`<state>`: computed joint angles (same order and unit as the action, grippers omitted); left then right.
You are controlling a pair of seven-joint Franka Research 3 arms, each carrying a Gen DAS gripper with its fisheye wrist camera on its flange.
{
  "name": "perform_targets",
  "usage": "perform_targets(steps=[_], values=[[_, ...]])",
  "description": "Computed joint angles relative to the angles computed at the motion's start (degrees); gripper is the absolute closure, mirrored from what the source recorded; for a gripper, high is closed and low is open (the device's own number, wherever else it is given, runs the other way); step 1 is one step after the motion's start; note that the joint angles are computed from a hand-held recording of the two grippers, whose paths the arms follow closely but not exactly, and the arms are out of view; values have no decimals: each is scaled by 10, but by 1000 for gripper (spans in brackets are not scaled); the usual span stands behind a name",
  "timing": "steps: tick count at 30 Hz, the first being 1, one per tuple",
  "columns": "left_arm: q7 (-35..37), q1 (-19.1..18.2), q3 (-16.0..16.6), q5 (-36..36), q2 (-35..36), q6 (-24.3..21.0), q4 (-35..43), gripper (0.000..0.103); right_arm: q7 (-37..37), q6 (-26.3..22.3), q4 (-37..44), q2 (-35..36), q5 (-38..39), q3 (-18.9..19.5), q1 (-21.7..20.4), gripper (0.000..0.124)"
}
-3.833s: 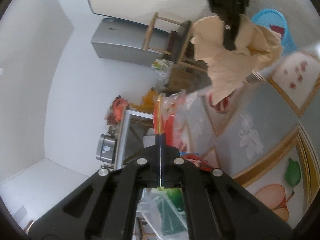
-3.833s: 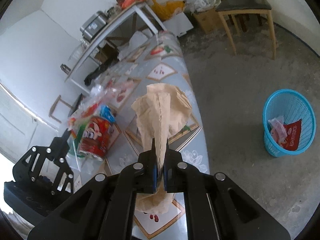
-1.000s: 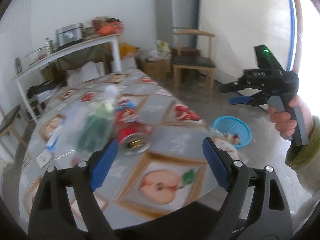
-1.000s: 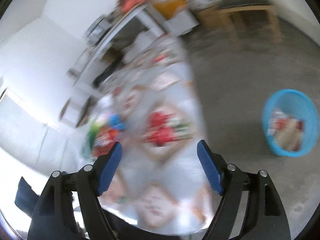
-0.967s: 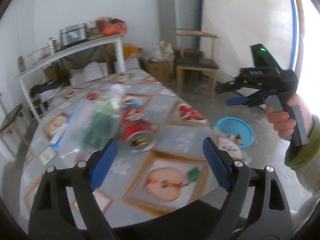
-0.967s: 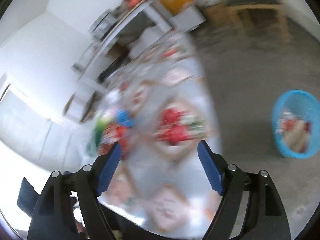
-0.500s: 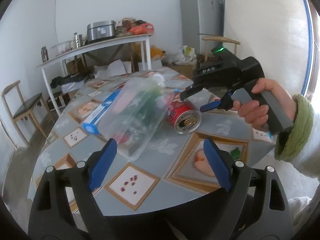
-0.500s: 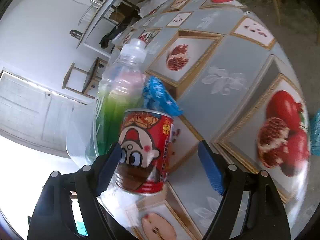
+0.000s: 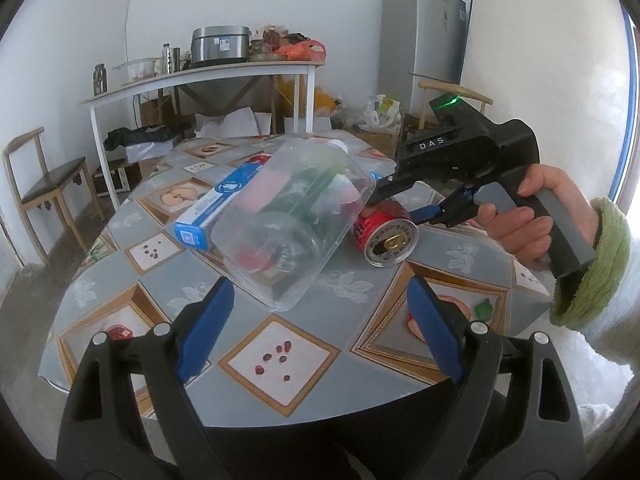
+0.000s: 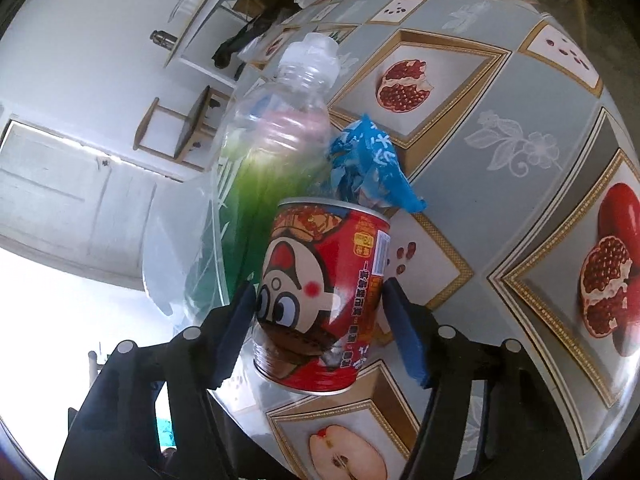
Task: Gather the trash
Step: 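Grasp the red cartoon-printed can with the right gripper, then grasp the clear plastic container with the left gripper while the right gripper holds the can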
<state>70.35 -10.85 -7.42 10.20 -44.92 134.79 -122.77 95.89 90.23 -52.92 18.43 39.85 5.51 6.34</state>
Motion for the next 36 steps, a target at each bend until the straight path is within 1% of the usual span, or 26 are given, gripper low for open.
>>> perform_targets(steps=[4,9,11,13,15,16,17,19,21,22,24,27,30,34,36], values=[[0,1,4,-2,4,5,2,19,-19,1,-33,-29,-8,-4,2,61],[19,-9,30,-30,23,11,19,18,-46,-13,-70,-65,-16,-18,-2,61],[35,-16,50,-51,40,11,37,15,-65,-23,-87,-83,-21,-24,-5,61],[66,-24,70,-71,64,11,62,13,-80,-29,-102,-97,-24,-30,-6,61],[100,-23,78,-81,90,-3,93,12,-91,-34,-110,-106,-28,-34,-6,61],[129,-28,88,-90,109,-15,117,11,-96,-36,-111,-108,-30,-36,-5,61],[168,-39,105,-111,136,-31,148,11,-102,-36,-116,-113,-32,-37,-4,61],[201,-39,117,-139,173,-59,194,11,-109,-36,-119,-116,-36,-39,-2,61],[246,-46,136,-179,215,-103,247,11,-112,-32,-121,-118,-38,-39,1,61],[271,-49,146,-200,242,-133,281,11,-114,-31,-121,-119,-38,-39,2,61],[312,-47,154,-227,284,-183,334,11,-118,-27,-124,-120,-36,-40,3,60],[369,-37,156,-259,328,-241,391,11,-119,-29,-124,-118,-28,-42,1,60],[394,-20,139,-255,357,-274,425,11,-118,-33,-119,-113,-20,-42,-2,60],[396,6,113,-251,386,-305,462,11,-118,-34,-119,-112,-17,-42,-3,60],[394,19,99,-248,389,-311,463,11,-118,-34,-119,-112,-17,-42,-3,60]])
